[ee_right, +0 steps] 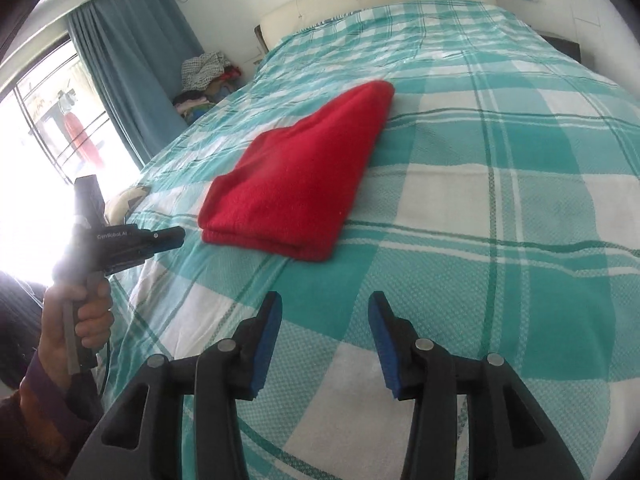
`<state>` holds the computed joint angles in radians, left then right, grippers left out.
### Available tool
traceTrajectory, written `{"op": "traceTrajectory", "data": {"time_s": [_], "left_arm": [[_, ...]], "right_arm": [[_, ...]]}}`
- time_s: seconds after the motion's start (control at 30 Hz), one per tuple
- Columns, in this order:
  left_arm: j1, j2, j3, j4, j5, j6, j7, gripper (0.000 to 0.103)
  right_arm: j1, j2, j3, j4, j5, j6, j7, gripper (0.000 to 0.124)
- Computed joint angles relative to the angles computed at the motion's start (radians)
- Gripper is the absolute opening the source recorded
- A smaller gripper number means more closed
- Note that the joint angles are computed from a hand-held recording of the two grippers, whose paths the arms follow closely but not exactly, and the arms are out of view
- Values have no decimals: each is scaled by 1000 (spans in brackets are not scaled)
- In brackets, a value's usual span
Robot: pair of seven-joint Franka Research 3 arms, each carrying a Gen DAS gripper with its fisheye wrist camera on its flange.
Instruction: Fold small clothes
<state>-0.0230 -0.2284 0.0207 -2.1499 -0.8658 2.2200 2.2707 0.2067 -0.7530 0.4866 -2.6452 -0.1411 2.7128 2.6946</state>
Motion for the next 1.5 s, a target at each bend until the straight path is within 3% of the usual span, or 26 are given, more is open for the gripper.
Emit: {"op": "traceTrajectory", "data": {"time_s": [0.07, 0.13, 0.2, 0.23, 0.3, 0.33, 0.4, 0.57, 0.8, 0.93, 1.03, 1.17, 1.23, 1.37, 1.43, 1.5], "left_arm": [[-22, -27, 0, -25, -83, 71, 92, 69], [-49, -31, -12, -30, -112, 106, 162, 70], [-71, 3, -45, -7, -77, 152, 156, 67], [-77, 22, -54, 4, -60, 163, 140, 64], [-79, 71, -56, 44, -42, 122, 100, 38], [-76, 98, -56, 67, -42, 89, 88, 32], [-64, 121, -66, 80, -37, 58, 93, 10], [-54, 122, -103, 50, 63, 129, 59, 4], [-72, 105, -110, 6, 139, 200, 41, 4], [-66, 126, -91, 36, 98, 134, 29, 4], [-54, 134, -92, 46, 81, 109, 26, 4], [-49, 132, -98, 44, 80, 108, 31, 4], [-44, 138, -96, 52, 77, 90, 28, 4], [-36, 134, -99, 56, 92, 73, 19, 5], [-34, 111, -104, 44, 144, 86, -9, 11], [-30, 80, -98, 40, 209, 80, -47, 33]], "right_arm": [[-18, -10, 12, 13, -18, 3, 4, 46], [-24, -8, 20, 20, -26, 11, 1, 49], [-31, 6, 33, 34, -38, -8, -3, 51], [-27, 15, 34, 37, -39, -19, -6, 51], [-17, 26, 29, 31, -34, -23, 5, 51], [-12, 30, 24, 25, -28, -17, 14, 51], [-5, 33, 16, 12, -20, -4, 29, 51], [-4, 50, 2, 6, -21, 6, 35, 51], [15, 67, -19, 9, -12, -22, 31, 51], [-56, 95, 35, 74, -110, -80, 28, 51], [-59, 189, 39, 144, -183, -105, -24, 55], [-103, 248, 75, 193, -295, -143, 97, 54], [-98, 290, 73, 238, -309, -252, 121, 54], [-35, 318, 52, 270, -328, -393, 108, 52], [8, 285, 14, 243, -317, -388, 110, 52], [56, 237, -41, 202, -290, -354, 119, 52]]}}
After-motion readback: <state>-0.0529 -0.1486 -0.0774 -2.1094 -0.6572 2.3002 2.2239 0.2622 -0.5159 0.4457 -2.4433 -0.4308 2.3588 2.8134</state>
